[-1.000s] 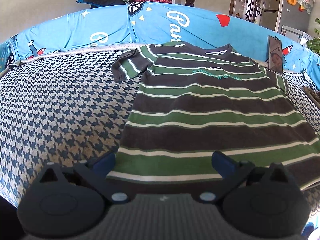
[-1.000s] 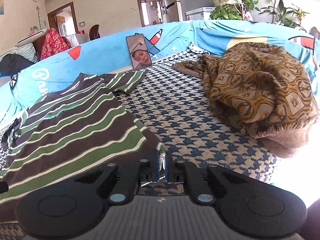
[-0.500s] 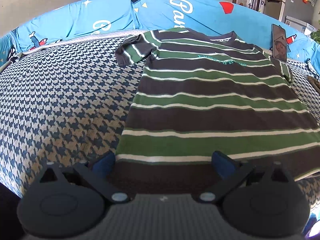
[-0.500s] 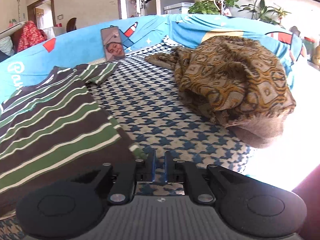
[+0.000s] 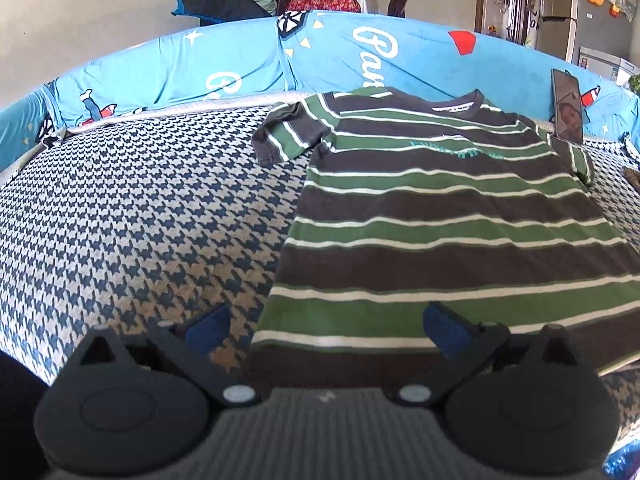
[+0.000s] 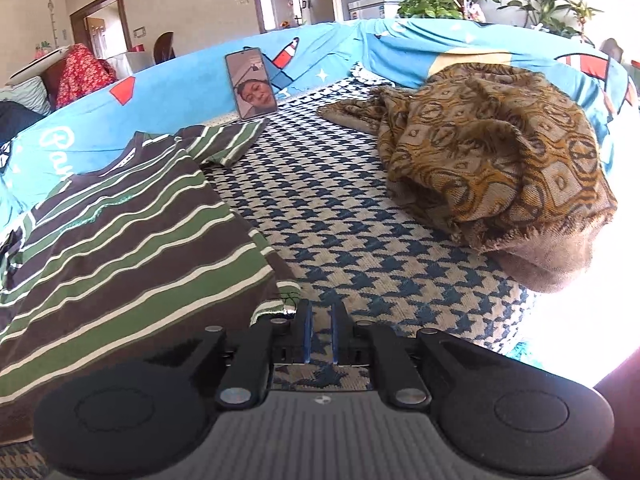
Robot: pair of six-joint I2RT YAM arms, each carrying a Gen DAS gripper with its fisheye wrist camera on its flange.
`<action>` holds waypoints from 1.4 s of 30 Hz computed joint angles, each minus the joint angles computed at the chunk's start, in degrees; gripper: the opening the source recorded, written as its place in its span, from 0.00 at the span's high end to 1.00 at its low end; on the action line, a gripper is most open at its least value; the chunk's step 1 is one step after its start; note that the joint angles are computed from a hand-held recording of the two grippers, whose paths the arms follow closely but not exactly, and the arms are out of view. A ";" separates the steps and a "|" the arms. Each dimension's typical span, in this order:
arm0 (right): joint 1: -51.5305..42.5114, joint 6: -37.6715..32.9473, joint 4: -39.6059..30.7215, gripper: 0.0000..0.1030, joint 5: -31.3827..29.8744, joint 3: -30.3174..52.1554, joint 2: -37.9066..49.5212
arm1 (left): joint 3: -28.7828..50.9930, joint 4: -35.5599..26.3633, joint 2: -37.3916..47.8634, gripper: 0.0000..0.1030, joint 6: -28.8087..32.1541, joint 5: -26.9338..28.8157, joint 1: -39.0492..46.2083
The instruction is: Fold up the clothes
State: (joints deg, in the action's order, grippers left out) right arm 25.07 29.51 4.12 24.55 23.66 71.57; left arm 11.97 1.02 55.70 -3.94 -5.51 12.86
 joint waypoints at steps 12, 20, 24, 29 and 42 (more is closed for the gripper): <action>-3.14 -13.88 -3.18 0.87 -19.22 8.73 3.84 | 0.66 0.51 -0.41 0.00 -0.77 0.86 0.66; -6.70 -20.94 -4.00 0.86 -30.64 14.69 8.24 | 4.34 0.63 4.55 0.00 -0.88 3.51 1.74; -7.39 -24.30 -3.74 0.86 -32.90 17.72 10.70 | 6.82 1.46 7.95 0.00 -0.89 3.72 1.16; -7.98 -24.00 -3.25 0.85 -34.20 21.26 14.61 | 10.37 2.45 12.68 0.00 -0.81 3.54 0.40; -4.88 -23.85 -2.51 0.85 -34.65 30.24 23.92 | 24.06 3.53 27.36 0.00 1.46 2.87 -1.08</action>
